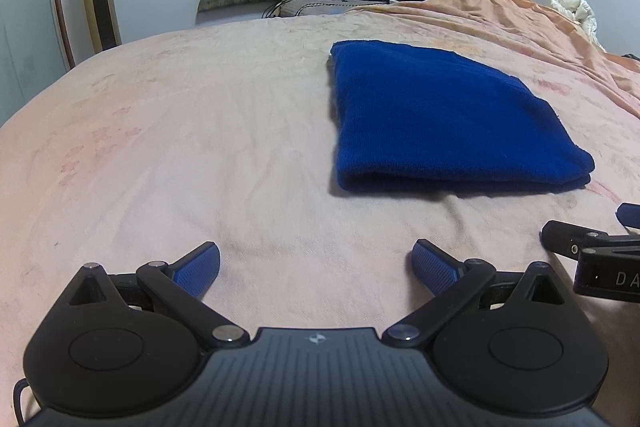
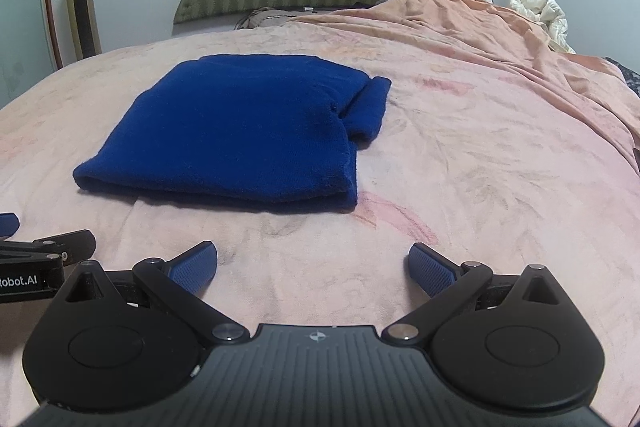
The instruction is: Fold small clothes
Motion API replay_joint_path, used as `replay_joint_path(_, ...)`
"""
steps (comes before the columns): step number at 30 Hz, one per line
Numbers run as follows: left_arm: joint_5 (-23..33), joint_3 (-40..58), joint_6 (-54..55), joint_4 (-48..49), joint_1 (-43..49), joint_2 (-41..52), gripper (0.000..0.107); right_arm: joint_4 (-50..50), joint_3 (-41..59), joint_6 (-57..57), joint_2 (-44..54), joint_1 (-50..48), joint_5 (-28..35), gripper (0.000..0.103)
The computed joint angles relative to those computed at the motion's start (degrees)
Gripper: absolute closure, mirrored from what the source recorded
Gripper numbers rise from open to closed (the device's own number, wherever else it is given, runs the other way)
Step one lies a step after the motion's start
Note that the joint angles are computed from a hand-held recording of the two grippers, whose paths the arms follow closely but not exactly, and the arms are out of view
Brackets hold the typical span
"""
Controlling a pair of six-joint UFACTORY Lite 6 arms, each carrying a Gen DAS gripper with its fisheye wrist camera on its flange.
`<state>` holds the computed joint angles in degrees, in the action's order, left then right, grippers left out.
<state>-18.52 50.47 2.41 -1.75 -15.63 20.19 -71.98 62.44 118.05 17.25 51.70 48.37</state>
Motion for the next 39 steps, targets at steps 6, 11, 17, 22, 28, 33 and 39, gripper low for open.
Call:
replay_joint_path(6,0.07,0.05,0.19,-0.28,-0.12,0.03,0.004,-0.11,1.02,-0.89,1.27,1.20,1.49,0.000)
replay_joint_path(11,0.13,0.00,-0.33,0.18,-0.03,-0.08,0.004,0.38,1.88,-2.37,2.19,1.90,2.77,0.000)
replay_joint_path(17,0.19,-0.06,0.23,-0.53,-0.16,-0.17,0.004,-0.11,0.51,-0.99,0.99,1.36,1.30,0.000)
replay_joint_path(22,0.13,-0.07,-0.33,0.23,0.06,-0.13,0.004,-0.14,0.39,-0.97,0.89,1.26,1.19,0.000)
replay_joint_path(28,0.14,-0.08,-0.38,0.28,0.07,-0.14,0.004,-0.11,0.24,-0.96,0.79,1.09,0.93,0.000)
replay_joint_path(33,0.28,-0.05,-0.70,0.65,0.09,-0.17,0.004,2.38,2.60,-4.63,1.95,-0.63,-0.81,0.000)
replay_joint_path(39,0.85,0.29,-1.46,1.87,0.34,-0.06,0.004,2.15,3.14,-3.96,2.67,-0.23,-0.16,0.000)
